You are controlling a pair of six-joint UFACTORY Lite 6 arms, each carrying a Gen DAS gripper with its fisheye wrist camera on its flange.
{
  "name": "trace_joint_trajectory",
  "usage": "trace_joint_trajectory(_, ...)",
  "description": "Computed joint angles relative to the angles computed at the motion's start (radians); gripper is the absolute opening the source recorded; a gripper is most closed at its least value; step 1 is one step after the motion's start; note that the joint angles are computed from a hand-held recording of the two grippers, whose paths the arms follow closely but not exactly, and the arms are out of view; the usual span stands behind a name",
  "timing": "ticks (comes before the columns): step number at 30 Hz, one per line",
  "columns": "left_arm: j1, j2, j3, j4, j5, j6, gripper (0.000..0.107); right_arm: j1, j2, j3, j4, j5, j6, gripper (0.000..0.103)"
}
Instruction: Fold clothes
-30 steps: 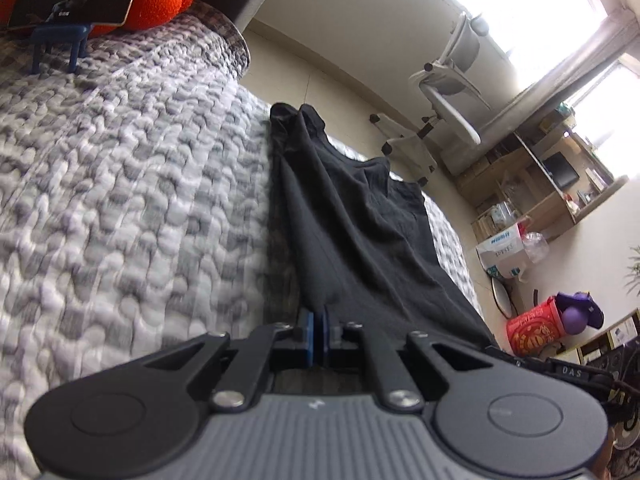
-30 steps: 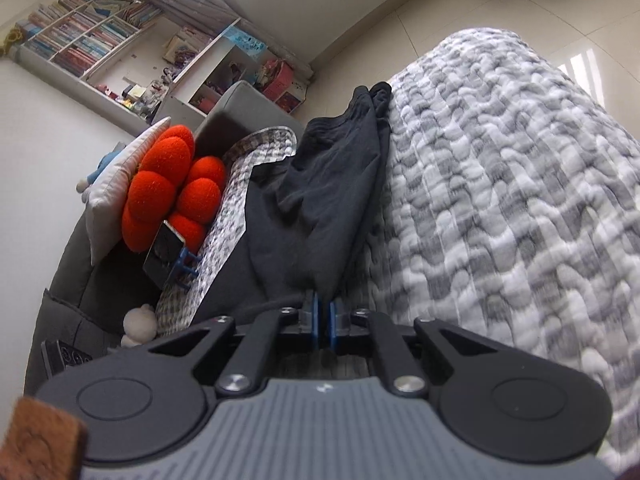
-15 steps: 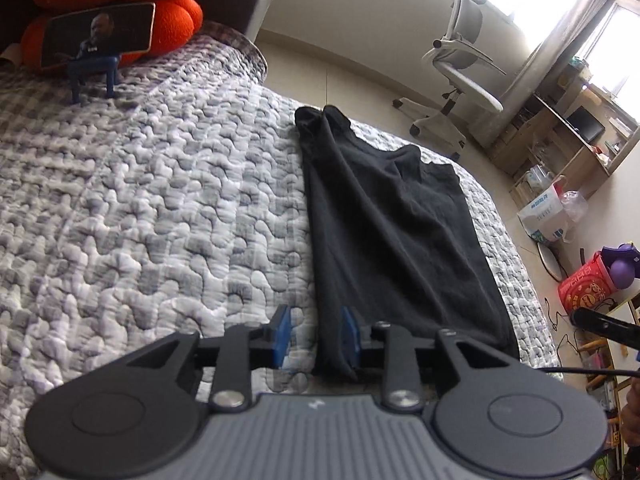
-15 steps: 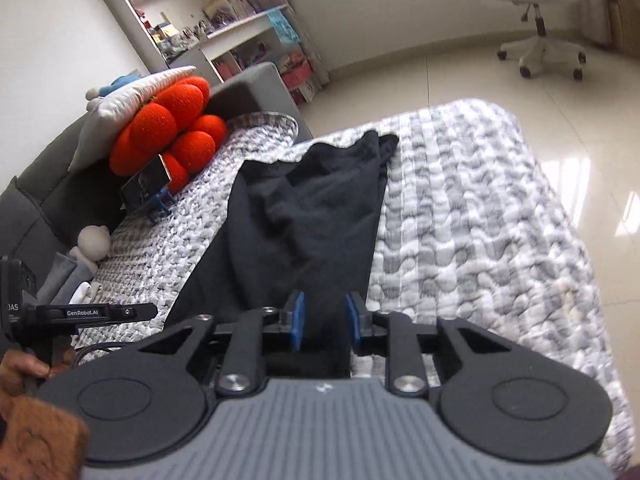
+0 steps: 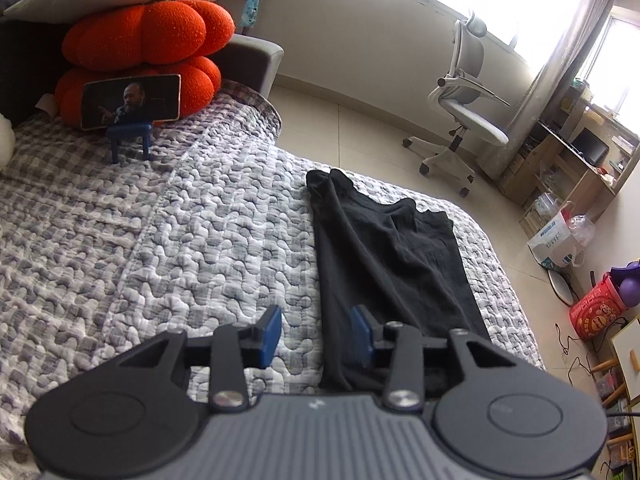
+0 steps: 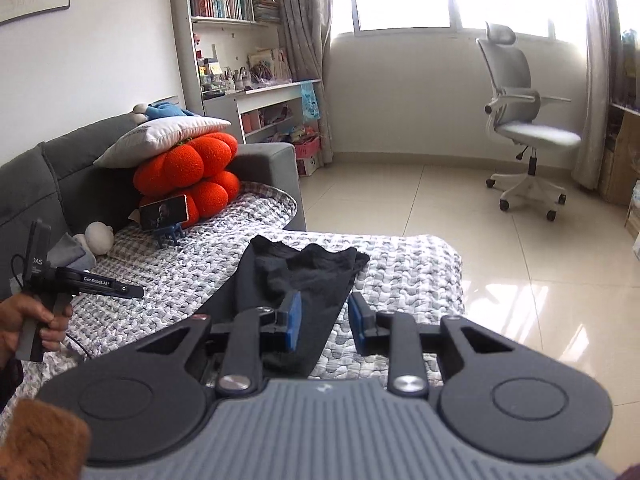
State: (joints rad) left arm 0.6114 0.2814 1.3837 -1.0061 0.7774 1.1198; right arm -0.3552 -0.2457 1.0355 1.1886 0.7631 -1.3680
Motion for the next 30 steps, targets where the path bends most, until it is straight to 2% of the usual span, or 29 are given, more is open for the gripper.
trace_joint_trajectory(3,0.024,-0.040,-0.012,0.012,0.014,-0.004,0.047,-0.072,-0.058,0.005,-0.030,0.113,-0.002,0.030)
trace_joint_trajectory(7,0.047,-0.073,-0.006,0.035,0.020,-0.009,0.048,-0.223,-0.072,0.044,0.024,0.380,-0.084,0.031)
trace_joint_trajectory(8,0.048,-0.077,0.001,0.041,0.018,-0.010,0.048,-0.258,-0.069,0.063,0.038,0.434,-0.099,0.033)
trace_joint_trajectory(9,0.045,-0.077,0.011,0.044,0.012,-0.013,0.049,-0.280,-0.069,0.076,0.049,0.464,-0.113,0.041)
trace_joint_trajectory(11,0.019,-0.062,0.041,0.044,-0.008,-0.026,0.050,-0.256,-0.076,0.076,0.044,0.420,-0.152,0.050)
trace_joint_trajectory(14,-0.039,-0.011,0.101,0.033,-0.057,-0.039,0.052,-0.071,-0.025,0.056,-0.001,0.189,-0.153,0.050)
trace_joint_trajectory(19,-0.140,0.176,0.259,0.028,-0.144,-0.043,0.053,0.167,0.277,0.117,0.127,-0.136,-0.249,0.050)
trace_joint_trajectory(21,-0.171,0.276,0.355,0.044,-0.158,-0.076,0.053,0.230,0.416,0.183,0.218,-0.226,-0.309,0.050)
trace_joint_trajectory(25,-0.218,0.445,0.538,0.093,-0.186,-0.119,0.053,0.315,0.653,0.347,0.362,-0.312,-0.434,0.050)
trace_joint_trajectory(27,-0.230,0.532,0.643,0.122,-0.181,-0.138,0.053,0.334,0.754,0.450,0.348,-0.330,-0.441,0.050)
trace_joint_trajectory(30,-0.235,0.691,0.865,0.183,-0.124,-0.213,0.055,0.334,0.888,0.612,0.250,-0.325,-0.346,0.050)
